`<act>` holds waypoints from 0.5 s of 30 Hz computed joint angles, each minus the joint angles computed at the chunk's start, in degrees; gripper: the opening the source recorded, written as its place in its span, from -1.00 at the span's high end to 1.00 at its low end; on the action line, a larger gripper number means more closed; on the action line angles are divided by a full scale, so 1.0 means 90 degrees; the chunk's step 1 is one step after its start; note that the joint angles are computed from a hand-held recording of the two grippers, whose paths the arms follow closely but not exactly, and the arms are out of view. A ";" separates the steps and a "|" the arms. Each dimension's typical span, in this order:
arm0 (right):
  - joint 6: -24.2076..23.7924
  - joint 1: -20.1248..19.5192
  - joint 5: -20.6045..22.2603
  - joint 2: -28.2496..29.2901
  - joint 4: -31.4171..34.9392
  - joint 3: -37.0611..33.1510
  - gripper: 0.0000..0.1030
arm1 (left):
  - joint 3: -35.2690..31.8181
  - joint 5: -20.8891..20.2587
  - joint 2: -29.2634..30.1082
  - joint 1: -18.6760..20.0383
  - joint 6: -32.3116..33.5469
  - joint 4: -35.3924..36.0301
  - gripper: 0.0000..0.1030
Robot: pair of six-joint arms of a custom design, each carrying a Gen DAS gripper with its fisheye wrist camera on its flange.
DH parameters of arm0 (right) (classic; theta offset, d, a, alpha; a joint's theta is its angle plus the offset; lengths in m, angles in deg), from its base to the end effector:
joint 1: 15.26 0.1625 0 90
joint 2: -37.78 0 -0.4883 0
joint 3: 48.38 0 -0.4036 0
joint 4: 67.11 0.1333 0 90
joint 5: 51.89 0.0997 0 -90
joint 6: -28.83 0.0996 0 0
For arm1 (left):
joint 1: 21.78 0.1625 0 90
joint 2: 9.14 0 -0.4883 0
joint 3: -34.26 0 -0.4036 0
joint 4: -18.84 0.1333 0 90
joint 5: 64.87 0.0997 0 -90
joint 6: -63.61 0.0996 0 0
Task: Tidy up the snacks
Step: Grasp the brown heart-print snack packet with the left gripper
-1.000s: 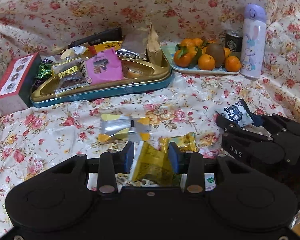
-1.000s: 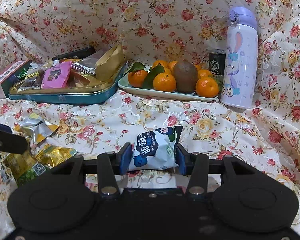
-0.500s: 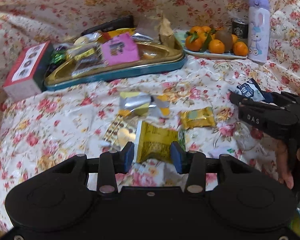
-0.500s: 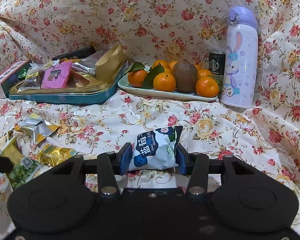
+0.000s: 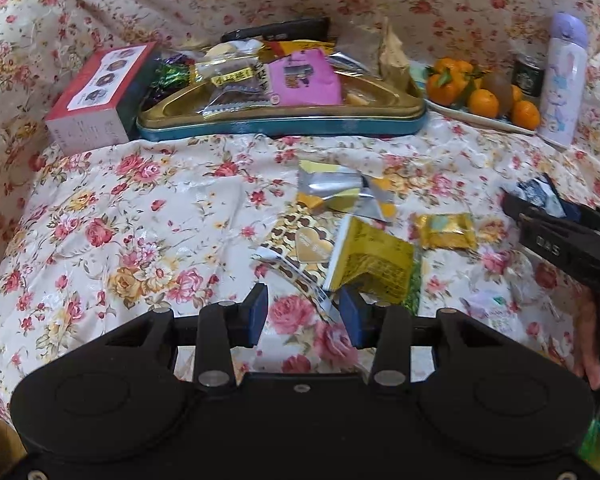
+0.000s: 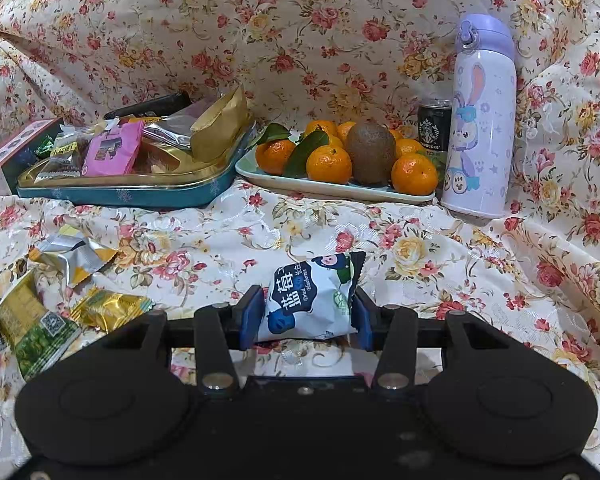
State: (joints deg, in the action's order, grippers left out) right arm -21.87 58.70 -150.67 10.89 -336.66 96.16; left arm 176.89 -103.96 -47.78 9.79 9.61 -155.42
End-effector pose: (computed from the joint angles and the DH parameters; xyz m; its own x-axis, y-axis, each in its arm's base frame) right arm 0.0080 -0.3998 0.0674 -0.6787 -0.0954 0.7282 -0.6238 0.5982 -0.5031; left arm -0.1935 -0.3661 -0.0170 -0.7116 -0.0023 -0.7025 0.3849 0.8353 -0.3926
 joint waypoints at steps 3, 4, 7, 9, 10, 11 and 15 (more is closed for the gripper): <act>0.0000 0.0000 0.0000 0.0000 0.0000 0.0000 0.05 | -0.0056 -0.0002 0.0036 0.0112 0.0038 -0.0084 0.02; 0.0002 -0.0001 0.0003 0.0004 -0.0004 0.0000 0.04 | -0.0075 -0.0001 0.0055 0.0134 0.0092 -0.0138 0.02; -0.0001 -0.0002 0.0003 0.0002 -0.0006 0.0000 0.04 | -0.0158 0.0093 0.0127 0.0154 0.0187 -0.0237 0.02; 0.0002 -0.0003 0.0004 0.0003 -0.0008 0.0001 0.04 | -0.0242 0.0129 0.0148 0.0196 0.0172 -0.0239 0.02; 0.0002 -0.0002 0.0003 0.0005 -0.0009 0.0000 0.04 | -0.0292 0.0143 0.0152 0.0231 0.0142 -0.0231 0.02; 0.0002 -0.0002 0.0003 0.0005 -0.0009 0.0000 0.04 | -0.0329 0.0153 0.0157 0.0263 0.0126 -0.0261 0.02; 0.0002 -0.0004 0.0006 0.0004 -0.0012 0.0000 0.04 | -0.0463 0.0108 0.0117 0.0439 -0.0076 -0.0322 0.02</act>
